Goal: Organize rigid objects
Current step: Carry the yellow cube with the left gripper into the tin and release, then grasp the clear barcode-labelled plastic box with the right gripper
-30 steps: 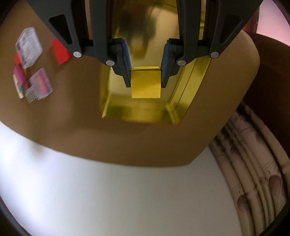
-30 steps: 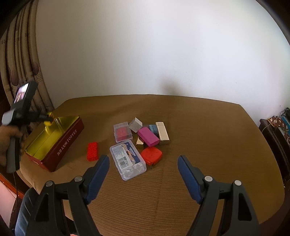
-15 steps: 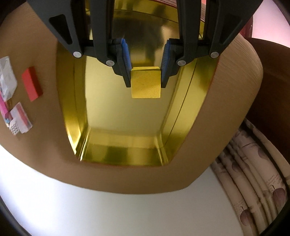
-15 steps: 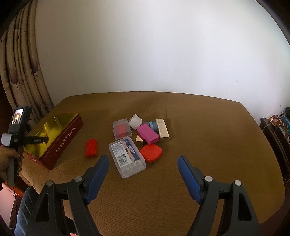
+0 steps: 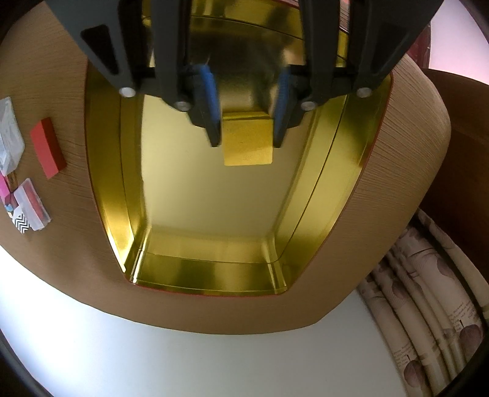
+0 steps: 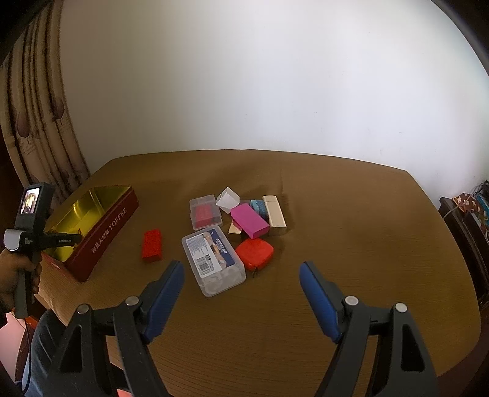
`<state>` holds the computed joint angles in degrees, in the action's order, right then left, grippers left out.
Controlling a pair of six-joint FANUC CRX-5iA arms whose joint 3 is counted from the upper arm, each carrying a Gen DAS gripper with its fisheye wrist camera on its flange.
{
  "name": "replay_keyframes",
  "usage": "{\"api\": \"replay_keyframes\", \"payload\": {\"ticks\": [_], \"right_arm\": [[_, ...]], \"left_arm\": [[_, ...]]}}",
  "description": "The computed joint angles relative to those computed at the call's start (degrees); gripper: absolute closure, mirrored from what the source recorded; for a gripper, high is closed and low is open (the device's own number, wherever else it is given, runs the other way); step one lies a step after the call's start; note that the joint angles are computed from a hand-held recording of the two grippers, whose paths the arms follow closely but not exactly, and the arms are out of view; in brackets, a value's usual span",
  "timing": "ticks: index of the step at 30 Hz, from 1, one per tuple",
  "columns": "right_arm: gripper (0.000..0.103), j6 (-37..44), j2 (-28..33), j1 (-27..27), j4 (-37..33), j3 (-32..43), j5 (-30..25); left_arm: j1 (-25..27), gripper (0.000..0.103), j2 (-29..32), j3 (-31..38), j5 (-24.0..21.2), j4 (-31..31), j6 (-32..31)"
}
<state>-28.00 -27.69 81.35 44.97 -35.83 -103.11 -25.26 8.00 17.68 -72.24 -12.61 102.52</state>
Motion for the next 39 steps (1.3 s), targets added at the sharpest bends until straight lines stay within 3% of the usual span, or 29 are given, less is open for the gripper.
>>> {"api": "replay_keyframes", "payload": {"ticks": [1, 9, 11, 14, 19, 25, 30, 35, 37, 39], "right_arm": [[0.023, 0.15, -0.05, -0.05, -0.17, -0.07, 0.04], [0.023, 0.64, -2.61, -0.73, -1.88, -2.9, 2.04], [0.023, 1.35, -2.36, -1.39, -2.72, -3.79, 3.04], [0.023, 3.79, -2.32, -3.4, -3.3, -5.18, 8.04], [0.023, 13.21, 0.57, -10.24, -3.04, -4.38, 16.81], [0.023, 28.53, 3.74, -22.97, -4.48, -1.7, 29.07], [0.023, 35.75, 8.12, -28.48, -7.55, 1.19, 31.64], [0.024, 35.41, 7.48, -29.96, -8.08, -0.51, 35.25], [0.042, 34.58, 6.78, -29.82, -7.13, -1.45, 36.08], [0.042, 33.84, 5.78, -29.79, -7.18, -1.95, 37.05]], "left_arm": [[0.55, 0.044, -1.34, -1.65, 2.2, 1.01, -0.64], [0.13, 0.002, -15.0, -11.43, 18.15, 0.25, -2.63], [-1.32, 0.001, -19.01, -14.16, 21.41, -1.68, -2.89], [-4.05, 0.0, -22.61, -16.82, 22.79, -4.91, -4.03], [-4.97, 0.001, -25.91, -21.62, 24.24, 0.39, -6.64], [-6.27, 0.001, -28.06, -25.11, 25.04, 2.2, -3.84], [-4.82, 0.001, -29.53, -27.1, 25.32, 5.02, -4.15], [-5.3, 0.001, -30.41, -27.54, 25.47, 4.37, -3.41], [-5.24, 0.001, -30.5, -27.63, 25.5, 4.62, -3.35], [-5.29, 0.001, -30.63, -27.68, 25.5, 4.63, -3.13]]}}
